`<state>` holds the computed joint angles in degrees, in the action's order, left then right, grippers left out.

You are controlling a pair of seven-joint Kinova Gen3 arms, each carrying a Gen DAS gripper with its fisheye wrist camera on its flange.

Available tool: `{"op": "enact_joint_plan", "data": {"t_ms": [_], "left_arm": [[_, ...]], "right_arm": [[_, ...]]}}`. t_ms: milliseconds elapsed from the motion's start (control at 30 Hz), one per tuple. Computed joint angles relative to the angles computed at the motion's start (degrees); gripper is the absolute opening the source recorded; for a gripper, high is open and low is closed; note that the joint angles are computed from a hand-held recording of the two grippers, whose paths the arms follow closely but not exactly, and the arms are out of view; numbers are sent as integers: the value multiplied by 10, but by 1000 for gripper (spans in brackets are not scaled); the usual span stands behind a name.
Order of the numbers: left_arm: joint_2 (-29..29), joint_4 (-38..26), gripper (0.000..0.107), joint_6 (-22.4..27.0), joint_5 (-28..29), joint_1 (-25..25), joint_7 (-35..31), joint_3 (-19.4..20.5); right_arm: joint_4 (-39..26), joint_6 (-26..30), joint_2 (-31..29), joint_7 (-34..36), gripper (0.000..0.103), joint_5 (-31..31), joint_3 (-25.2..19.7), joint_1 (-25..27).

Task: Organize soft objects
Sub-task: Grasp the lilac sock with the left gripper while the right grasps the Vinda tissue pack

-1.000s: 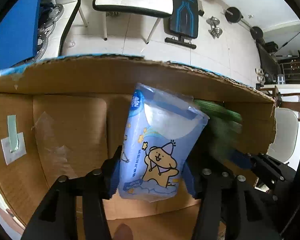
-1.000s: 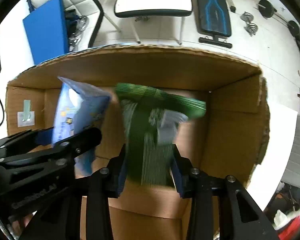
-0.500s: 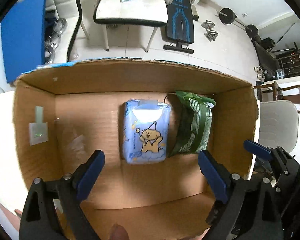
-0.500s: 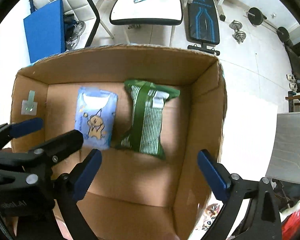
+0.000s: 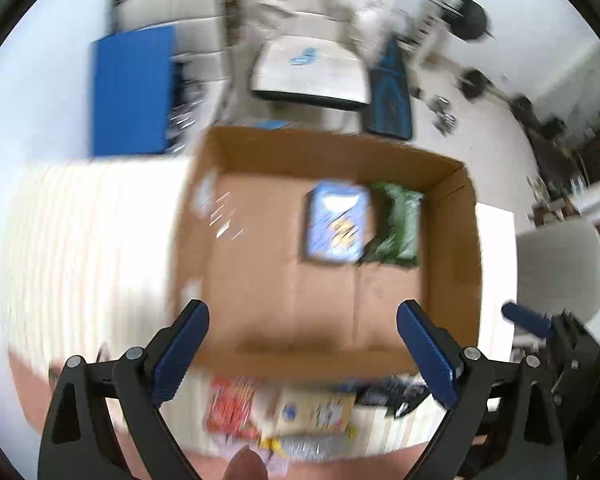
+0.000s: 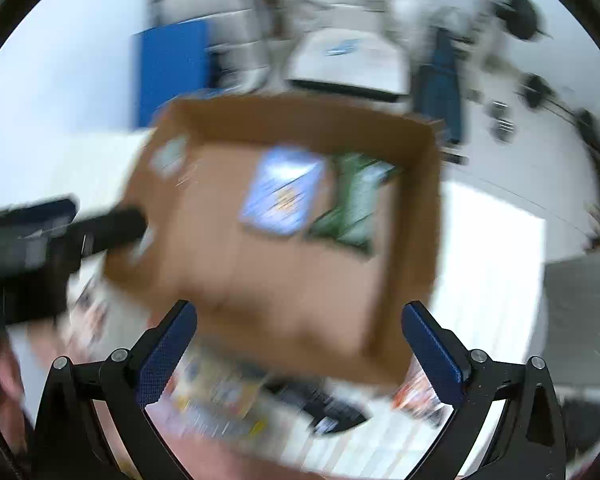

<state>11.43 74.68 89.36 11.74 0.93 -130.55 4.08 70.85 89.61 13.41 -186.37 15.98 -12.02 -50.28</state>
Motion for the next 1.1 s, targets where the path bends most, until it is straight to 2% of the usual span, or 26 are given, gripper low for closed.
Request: {"op": "enact_joint_plan", "data": {"t_ms": [67, 133, 200, 267, 333, 367, 433, 533, 600, 700, 800, 833, 867, 967, 1067, 1100], "left_arm": [[-25, 28, 96, -4, -6, -39, -21, -28], [-40, 64, 96, -17, -21, -79, -41, -56], [-25, 88, 96, -8, -36, -121, -45, -83], [9, 100, 94, 9, -49, -161, -40, -93], [30, 131, 59, -10, -84, -169, -33, -104], [39, 148, 54, -23, -101, -175, -29, -100], [64, 171, 52, -35, -115, -186, -21, -100], [102, 186, 52, -40, -112, -201, -6, -97], [120, 196, 52, -46, -108, -206, 3, -92], [137, 209, 55, -59, -101, -204, 22, -86], [116, 233, 50, -83, -106, -186, 28, -73], [107, 241, 45, -91, -108, -184, 18, -69], [99, 248, 44, -99, -114, -178, 11, -66], [61, 287, 43, -152, -148, -155, -13, -61], [14, 325, 42, -222, -203, -120, -35, -51], [-2, 337, 42, -245, -222, -117, -37, -37]], "right_arm": [[-21, -15, 20, 37, 103, -5, -30, -4], [-65, 1, 69, 83, 103, 0, -82, 3], [-112, 30, 122, 130, 103, 16, -120, 2], [-145, 43, 169, 176, 103, 9, -134, 2], [-168, 48, 205, 213, 96, -4, -124, -5], [-184, 60, 230, 236, 94, -8, -118, -10], [-200, 73, 257, 280, 91, -29, -96, -13], [-231, 92, 301, 345, 90, -84, -27, -36], [-236, 91, 317, 359, 90, -93, -27, -33], [-201, 48, 316, 329, 78, -103, -62, -5], [-153, 0, 296, 298, 73, -132, -44, -6], [-129, -24, 282, 285, 71, -147, -26, -15], [-104, -47, 268, 271, 71, -170, -8, -23], [-30, -117, 228, 213, 70, -218, 7, -32], [41, -187, 189, 146, 70, -279, 75, -97], [64, -210, 177, 123, 70, -297, 97, -124]]}}
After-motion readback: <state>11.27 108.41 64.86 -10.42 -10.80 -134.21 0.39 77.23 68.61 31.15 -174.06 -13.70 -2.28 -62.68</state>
